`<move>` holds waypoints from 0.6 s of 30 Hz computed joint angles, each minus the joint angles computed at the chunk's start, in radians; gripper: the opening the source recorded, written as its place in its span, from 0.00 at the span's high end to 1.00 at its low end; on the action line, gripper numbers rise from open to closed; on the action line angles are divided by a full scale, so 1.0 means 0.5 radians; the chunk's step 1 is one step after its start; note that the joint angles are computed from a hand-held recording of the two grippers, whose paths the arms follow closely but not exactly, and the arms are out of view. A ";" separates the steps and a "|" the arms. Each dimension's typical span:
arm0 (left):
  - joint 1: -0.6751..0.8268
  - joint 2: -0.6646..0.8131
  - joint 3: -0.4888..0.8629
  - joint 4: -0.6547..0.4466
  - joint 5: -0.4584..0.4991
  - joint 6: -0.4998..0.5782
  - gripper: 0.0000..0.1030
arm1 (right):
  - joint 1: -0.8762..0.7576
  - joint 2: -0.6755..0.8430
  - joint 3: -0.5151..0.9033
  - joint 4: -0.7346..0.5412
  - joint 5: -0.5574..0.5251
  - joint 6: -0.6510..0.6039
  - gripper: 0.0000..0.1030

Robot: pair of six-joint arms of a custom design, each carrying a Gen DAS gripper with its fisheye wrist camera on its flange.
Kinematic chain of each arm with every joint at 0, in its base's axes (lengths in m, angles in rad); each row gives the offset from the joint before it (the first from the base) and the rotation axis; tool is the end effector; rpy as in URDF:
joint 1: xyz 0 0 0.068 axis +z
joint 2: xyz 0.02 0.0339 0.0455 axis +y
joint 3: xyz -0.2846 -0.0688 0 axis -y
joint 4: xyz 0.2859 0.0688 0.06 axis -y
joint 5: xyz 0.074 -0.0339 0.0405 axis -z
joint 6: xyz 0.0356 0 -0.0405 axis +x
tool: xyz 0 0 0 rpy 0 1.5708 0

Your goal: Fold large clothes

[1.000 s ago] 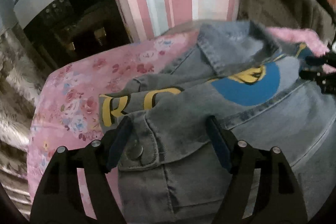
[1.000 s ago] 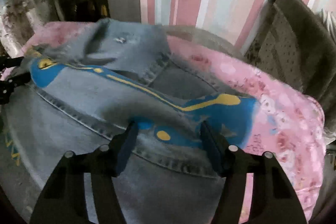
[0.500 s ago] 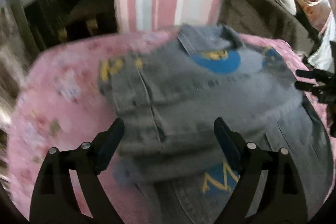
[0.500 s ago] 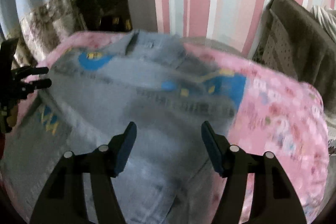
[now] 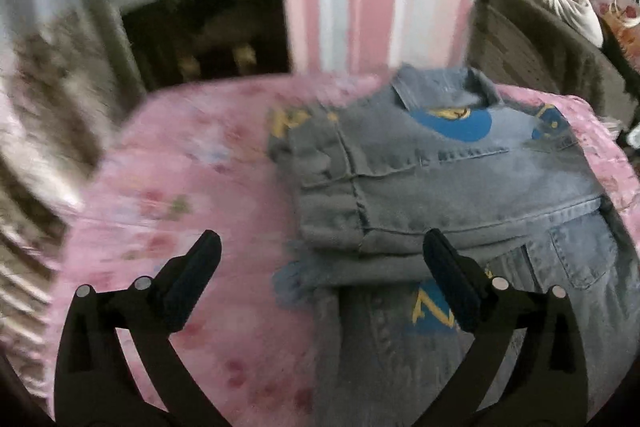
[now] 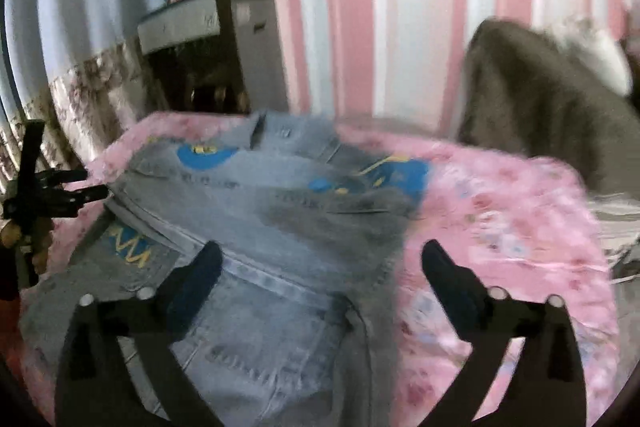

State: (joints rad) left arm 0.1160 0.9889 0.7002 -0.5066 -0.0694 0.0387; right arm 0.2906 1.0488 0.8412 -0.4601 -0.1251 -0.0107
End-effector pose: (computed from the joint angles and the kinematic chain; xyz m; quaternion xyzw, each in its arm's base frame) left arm 0.2296 0.0292 0.2492 -0.0489 0.9240 0.0612 0.3743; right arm 0.2441 0.0776 0.2923 -0.1617 0.8837 0.1164 0.4234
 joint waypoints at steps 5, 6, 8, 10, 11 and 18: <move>-0.217 -0.507 -0.090 -0.288 -0.238 -0.103 0.03 | 0.087 -0.466 -0.214 -0.165 0.242 0.182 0.02; -0.256 -0.575 -0.097 -0.347 -0.258 -0.138 0.03 | 0.090 -0.565 -0.272 -0.184 0.264 0.218 0.02; -0.325 -0.709 -0.107 -0.474 -0.266 -0.212 0.03 | 0.103 -0.737 -0.359 -0.258 0.348 0.333 0.02; -0.447 -0.829 -0.116 -0.588 -0.331 -0.296 0.03 | 0.095 -0.881 -0.428 -0.320 0.383 0.426 0.02; -0.558 -0.893 -0.121 -0.651 -0.427 -0.363 0.03 | 0.070 -0.963 -0.456 -0.386 0.373 0.455 0.02; -1.393 -1.250 -0.231 -1.010 -1.033 -0.981 0.03 | 0.398 -1.346 -0.644 -0.771 0.715 0.679 0.02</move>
